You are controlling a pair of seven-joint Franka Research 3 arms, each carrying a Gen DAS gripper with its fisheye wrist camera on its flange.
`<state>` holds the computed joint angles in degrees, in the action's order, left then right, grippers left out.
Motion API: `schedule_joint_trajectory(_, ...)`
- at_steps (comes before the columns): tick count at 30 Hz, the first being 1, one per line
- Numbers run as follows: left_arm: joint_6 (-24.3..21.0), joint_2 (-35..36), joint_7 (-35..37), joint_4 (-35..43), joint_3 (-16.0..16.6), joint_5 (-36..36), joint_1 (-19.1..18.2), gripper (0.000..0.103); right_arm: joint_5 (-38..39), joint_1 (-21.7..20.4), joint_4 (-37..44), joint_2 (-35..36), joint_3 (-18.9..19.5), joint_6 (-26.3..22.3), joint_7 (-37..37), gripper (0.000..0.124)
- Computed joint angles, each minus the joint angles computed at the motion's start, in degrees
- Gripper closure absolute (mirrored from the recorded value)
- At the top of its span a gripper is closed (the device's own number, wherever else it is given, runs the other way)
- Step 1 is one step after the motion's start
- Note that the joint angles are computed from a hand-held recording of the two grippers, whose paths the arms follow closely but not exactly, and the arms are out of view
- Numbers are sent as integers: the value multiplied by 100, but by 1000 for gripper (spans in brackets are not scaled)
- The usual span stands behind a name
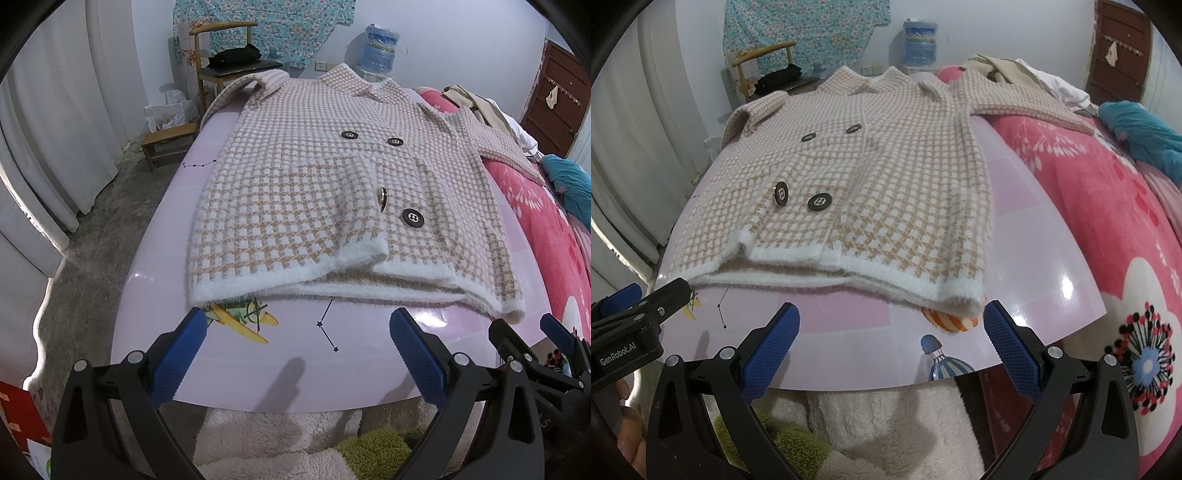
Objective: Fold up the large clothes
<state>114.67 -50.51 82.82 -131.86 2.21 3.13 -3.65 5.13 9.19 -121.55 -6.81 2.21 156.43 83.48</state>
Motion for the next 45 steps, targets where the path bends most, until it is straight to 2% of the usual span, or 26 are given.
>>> schedule_joint_trajectory(45, -48, 36, 87, 125, 37, -17, 52, 6, 17, 12, -2, 35, -5, 34, 45, 28)
